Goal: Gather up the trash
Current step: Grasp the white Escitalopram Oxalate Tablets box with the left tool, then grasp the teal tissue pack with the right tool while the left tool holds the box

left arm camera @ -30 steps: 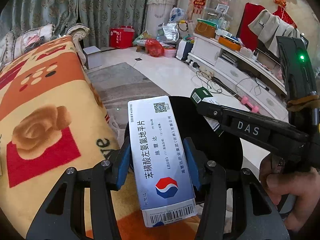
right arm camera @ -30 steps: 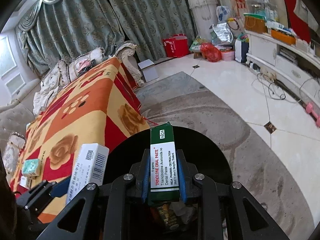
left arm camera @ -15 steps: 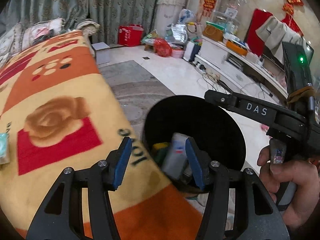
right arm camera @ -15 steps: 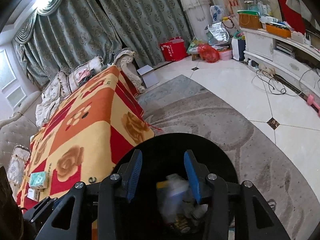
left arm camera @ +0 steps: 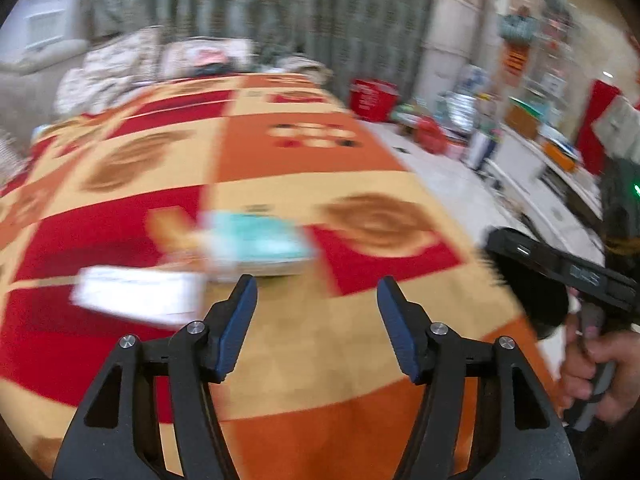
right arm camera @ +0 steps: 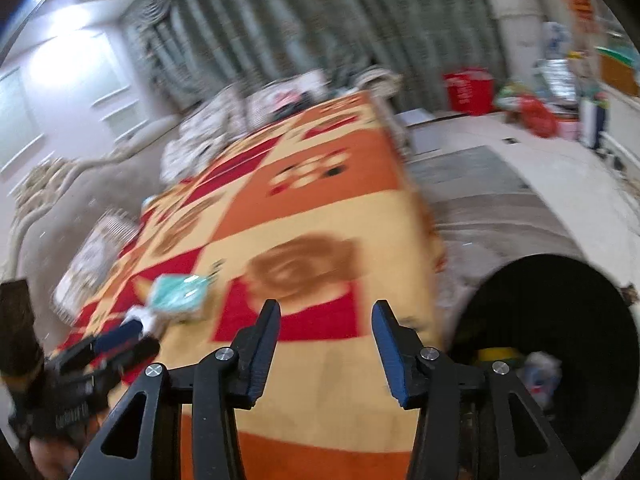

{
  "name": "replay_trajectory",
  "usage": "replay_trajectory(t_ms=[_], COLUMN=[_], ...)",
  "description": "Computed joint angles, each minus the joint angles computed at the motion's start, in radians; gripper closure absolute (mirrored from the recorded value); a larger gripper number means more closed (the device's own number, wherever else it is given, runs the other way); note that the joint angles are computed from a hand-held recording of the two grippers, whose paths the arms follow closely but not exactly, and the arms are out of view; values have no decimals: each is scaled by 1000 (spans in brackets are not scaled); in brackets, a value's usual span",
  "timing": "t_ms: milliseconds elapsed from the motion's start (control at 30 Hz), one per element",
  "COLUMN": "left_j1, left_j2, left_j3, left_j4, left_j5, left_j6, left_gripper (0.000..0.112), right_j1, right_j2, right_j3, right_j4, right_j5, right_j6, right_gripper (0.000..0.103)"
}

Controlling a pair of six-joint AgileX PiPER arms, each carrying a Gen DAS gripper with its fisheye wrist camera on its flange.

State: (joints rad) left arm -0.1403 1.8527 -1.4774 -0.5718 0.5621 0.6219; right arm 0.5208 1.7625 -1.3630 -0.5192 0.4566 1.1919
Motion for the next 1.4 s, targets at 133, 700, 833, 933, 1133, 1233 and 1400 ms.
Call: replay_trajectory(t_ms=[133,700,833,933,1133,1233,1400], left_j1=[156,129,95,92,153,198,233], left_j2=[57,373,419,395,313,311,213], left_j3=[-58,-515,-594,-549,-427,-449,-280], left_j4=[117,347,488,507,339,213,124], left_j5=[10,248,286,280,311,465,461], left_j6=[-149,-952,-1000,-940,-575,-275,21], left_gripper=[50,41,41,48,56,56,54], right_j1=[50,75,69,68,71,74,84], right_j2=[114,226,213,212,216,221,236], right_j3=[-126,-239,-223,-228,-240,-249,-273], right_j4=[72,170,188,186,181,182,160], right_j5=[19,23,5,2,-1,1,6], right_j6=[-89,-208,-229,-229,-221,-222,-212], right_gripper=[56,56,56,56,56,56,56])
